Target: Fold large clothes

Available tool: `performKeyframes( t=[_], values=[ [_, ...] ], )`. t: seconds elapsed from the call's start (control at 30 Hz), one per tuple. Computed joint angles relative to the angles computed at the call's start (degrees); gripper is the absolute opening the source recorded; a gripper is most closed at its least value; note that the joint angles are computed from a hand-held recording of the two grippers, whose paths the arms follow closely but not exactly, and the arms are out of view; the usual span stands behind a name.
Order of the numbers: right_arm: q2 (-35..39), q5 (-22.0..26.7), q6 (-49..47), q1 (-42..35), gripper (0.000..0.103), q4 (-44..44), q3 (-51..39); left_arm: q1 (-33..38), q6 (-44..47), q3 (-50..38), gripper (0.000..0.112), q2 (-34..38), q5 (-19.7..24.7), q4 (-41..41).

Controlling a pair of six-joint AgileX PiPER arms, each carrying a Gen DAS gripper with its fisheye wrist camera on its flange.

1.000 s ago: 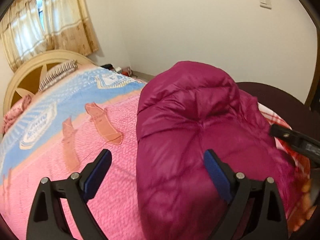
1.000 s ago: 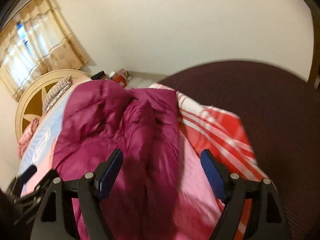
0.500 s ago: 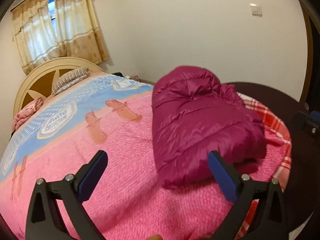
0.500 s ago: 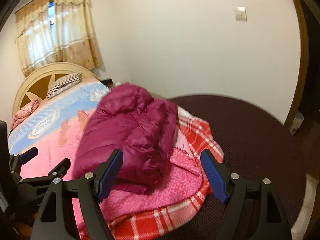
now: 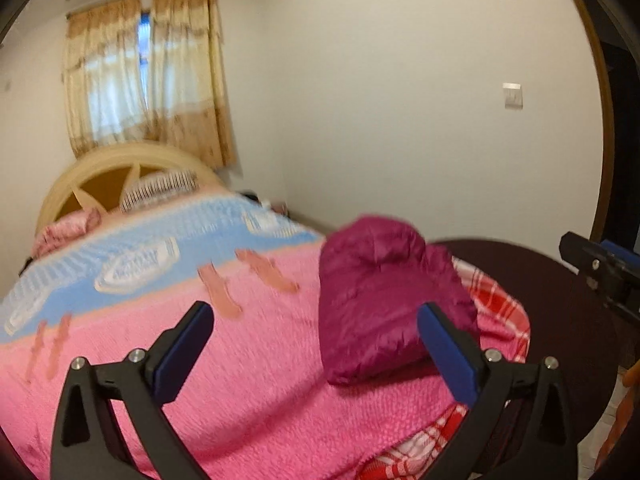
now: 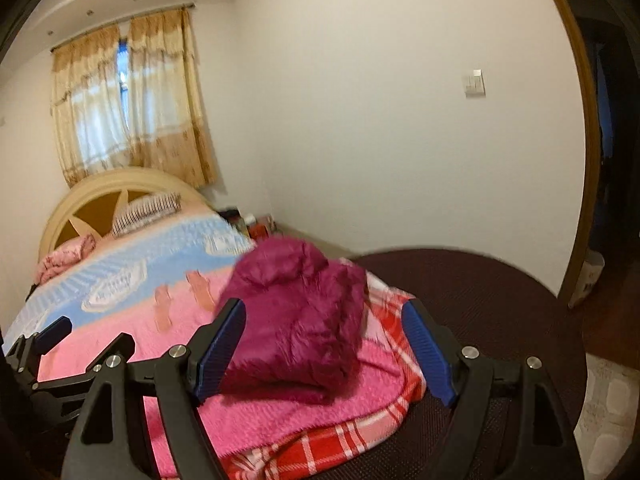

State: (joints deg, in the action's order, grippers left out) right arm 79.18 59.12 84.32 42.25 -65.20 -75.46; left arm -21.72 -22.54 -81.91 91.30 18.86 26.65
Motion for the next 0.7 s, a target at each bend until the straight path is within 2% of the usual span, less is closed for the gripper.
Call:
performKeyframes(
  t=[0.1,0.3,0.37,0.47,0.57,0.7],
  values=[
    [0.0,3.2,1.8,3.8,0.083,-4.7,-0.6,-0.9,-9.6,2.3,0.103,-2.2,-2.3,10.3],
    [1.1,6.7,3.0,7.5,0.086,-9.5,-1.4,-1.1,-18.6,4.9,0.103,-4.1,-6.1,19.8],
    [1.1,6.6,3.0,7.4,0.086,-9.7,-1.4,-0.9,-18.1,5.1,0.103,-4.2,-6.7,19.2],
    [1.1,6.5,3.8,7.4,0.086,-9.6,-1.2,0.0,-11.7,4.6,0.103,-3.9,-7.4,11.7],
    [1.0,5.9,4.2,6.8,0.086,-9.1,-0.8,-0.1,-16.2,4.5,0.103,-3.5,-7.5,16.0],
    [0.8,5.0,4.5,6.1,0.086,-8.5,-0.4,-0.1,-14.8,4.5,0.103,-3.2,-7.4,14.3]
  ],
)
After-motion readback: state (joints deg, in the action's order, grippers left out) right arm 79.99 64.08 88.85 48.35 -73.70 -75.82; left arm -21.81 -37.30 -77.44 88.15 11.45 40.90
